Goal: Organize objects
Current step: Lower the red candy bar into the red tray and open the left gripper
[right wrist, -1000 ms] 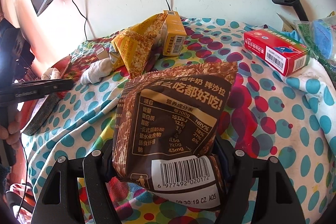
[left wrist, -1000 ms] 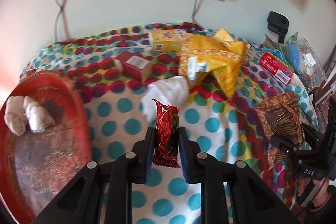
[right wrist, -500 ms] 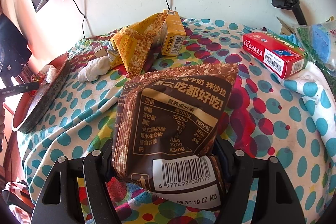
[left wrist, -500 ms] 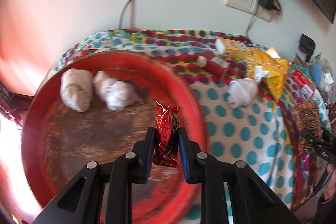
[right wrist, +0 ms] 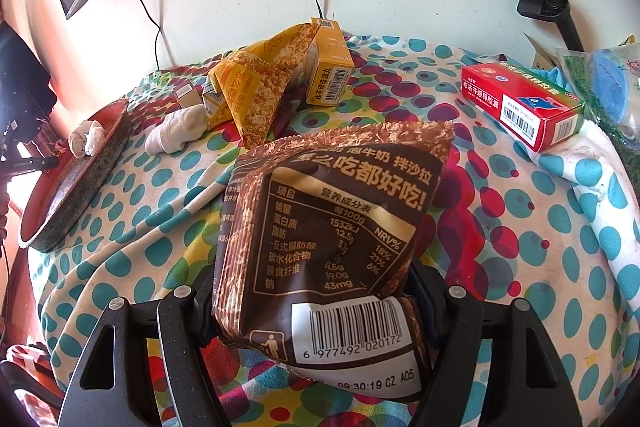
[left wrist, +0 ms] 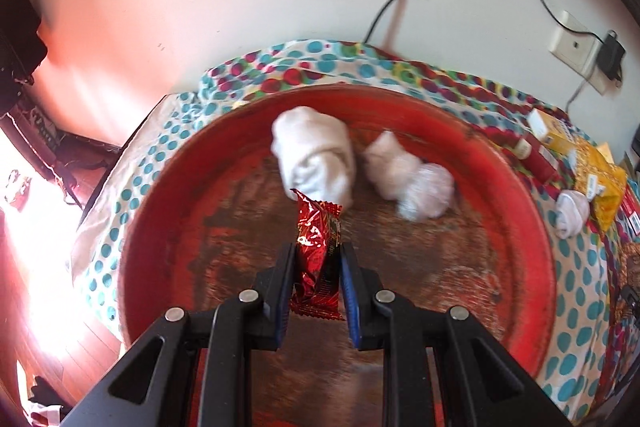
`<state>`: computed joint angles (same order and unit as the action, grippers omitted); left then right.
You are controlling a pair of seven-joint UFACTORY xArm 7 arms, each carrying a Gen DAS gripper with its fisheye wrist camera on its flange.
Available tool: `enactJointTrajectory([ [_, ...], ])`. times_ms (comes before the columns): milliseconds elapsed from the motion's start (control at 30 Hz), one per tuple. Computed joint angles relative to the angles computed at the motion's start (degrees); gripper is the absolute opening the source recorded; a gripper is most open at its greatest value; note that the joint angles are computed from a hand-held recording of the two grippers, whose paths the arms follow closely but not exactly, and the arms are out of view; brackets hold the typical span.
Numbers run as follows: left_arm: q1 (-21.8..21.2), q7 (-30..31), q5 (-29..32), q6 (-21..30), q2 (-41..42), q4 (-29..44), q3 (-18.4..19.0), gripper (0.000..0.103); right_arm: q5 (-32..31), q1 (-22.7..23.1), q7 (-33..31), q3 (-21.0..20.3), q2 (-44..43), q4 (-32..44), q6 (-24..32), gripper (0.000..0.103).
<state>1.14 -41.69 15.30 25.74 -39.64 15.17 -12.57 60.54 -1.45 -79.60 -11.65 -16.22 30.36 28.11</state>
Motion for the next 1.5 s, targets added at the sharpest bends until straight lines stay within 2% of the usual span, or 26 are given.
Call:
enactJointTrajectory([
  [333,4.9,5.3,1.1,-3.7,7.2,2.2,4.5,0.022,-0.1,0.2,-0.2,0.2,0.2,0.0,-1.0,0.072],
  [533,7.0,5.2,1.7,-5.1,11.9,4.0,4.1,0.023,-0.2,0.3,-0.1,0.3,0.2,-0.1,-1.4,0.072],
  [700,6.9,4.7,2.0,-5.1,12.6,4.1,4.3,0.025,-0.2,0.4,-0.6,0.1,0.3,0.0,-1.8,0.072],
  [833,6.3,4.2,1.6,-2.1,11.9,4.8,4.2,0.030,-0.6,0.6,-0.2,0.4,0.4,-0.1,-2.3,0.073],
  [967,5.3,3.3,1.1,-0.3,8.5,3.7,4.0,0.033,-1.0,1.1,-0.5,0.8,-0.1,-0.9,-4.3,0.073],
  [1133,1.9,2.4,-1.0,1.2,-0.2,-0.1,3.0,0.033,-1.3,2.5,-0.5,0.5,-0.5,-1.6,-6.7,0.072],
  [1233,-0.2,-0.3,-1.8,3.3,-6.6,-2.6,0.0,0.034,-1.0,3.2,-1.1,-0.1,-0.6,-1.7,-7.3,0.072],
  [1500,-10.6,-10.0,-5.1,9.8,-19.0,-8.0,-5.9,0.036,0.1,4.2,-4.4,-1.7,-3.2,-3.1,-8.8,0.071],
])
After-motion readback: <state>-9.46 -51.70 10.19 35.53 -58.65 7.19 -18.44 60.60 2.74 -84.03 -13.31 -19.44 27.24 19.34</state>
